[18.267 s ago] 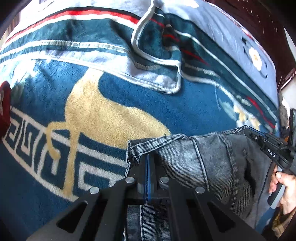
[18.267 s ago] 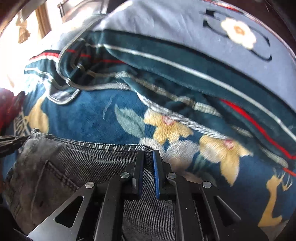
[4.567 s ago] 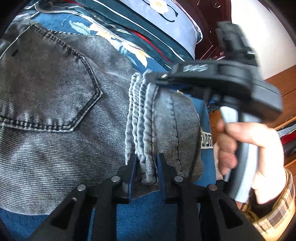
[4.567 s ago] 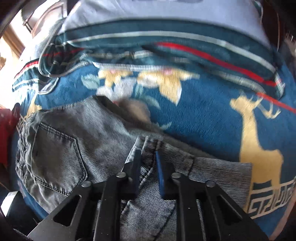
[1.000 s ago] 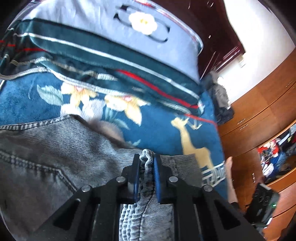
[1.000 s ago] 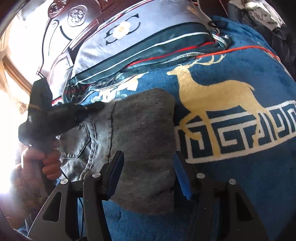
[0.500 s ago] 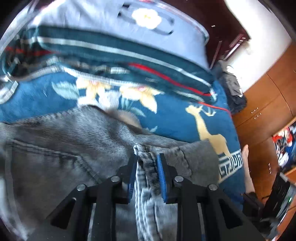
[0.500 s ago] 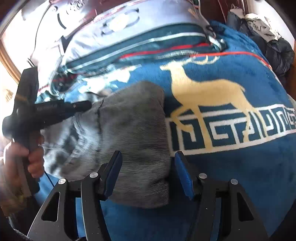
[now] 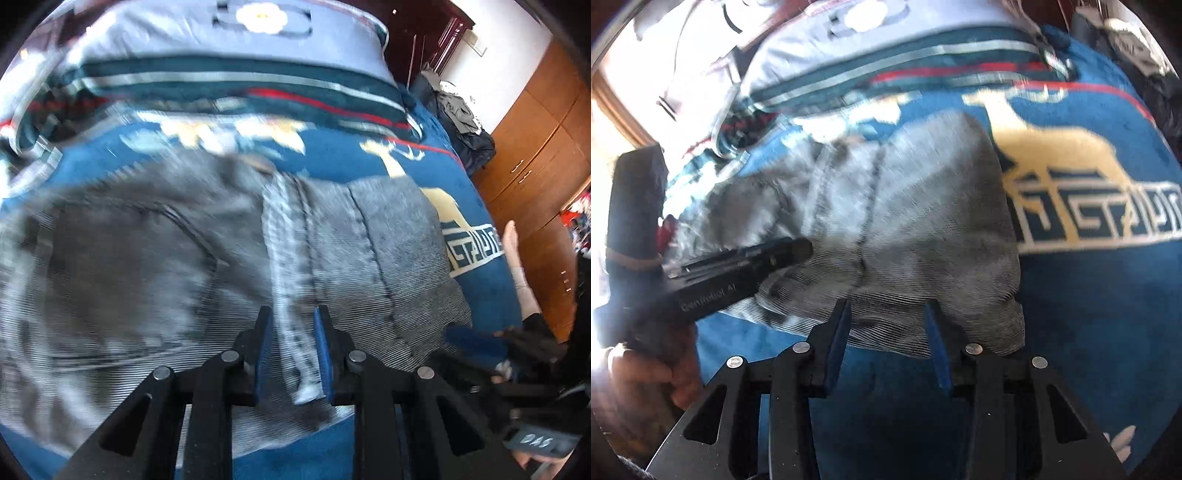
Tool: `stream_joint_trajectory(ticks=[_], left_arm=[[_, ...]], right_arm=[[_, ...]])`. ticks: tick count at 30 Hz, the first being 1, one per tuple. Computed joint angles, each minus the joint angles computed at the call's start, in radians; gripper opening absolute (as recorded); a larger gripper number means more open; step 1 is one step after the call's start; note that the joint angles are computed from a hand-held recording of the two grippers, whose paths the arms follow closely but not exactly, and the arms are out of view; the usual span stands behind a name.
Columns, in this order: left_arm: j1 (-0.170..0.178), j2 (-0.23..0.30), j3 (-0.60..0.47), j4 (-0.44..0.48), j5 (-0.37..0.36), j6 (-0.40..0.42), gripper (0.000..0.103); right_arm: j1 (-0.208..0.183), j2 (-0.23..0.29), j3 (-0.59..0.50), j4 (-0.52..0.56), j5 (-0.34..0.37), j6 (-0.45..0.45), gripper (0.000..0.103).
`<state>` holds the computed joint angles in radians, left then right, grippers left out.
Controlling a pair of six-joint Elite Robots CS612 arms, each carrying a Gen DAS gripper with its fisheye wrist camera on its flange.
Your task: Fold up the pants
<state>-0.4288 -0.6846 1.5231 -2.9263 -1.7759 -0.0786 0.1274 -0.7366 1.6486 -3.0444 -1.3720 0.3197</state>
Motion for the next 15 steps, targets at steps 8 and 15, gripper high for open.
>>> stream_joint_trajectory(ticks=[8,15], left_arm=[[0.039,-0.076,0.077,-0.098,0.196,0.008,0.081],[0.066,-0.104,0.104,-0.102,0.302,0.047,0.093]], right_arm=[[0.061,-0.002,-0.05,-0.002,0.016,-0.131,0.057],[0.116,0.033,-0.131,0.053,0.038,-0.207,0.07]])
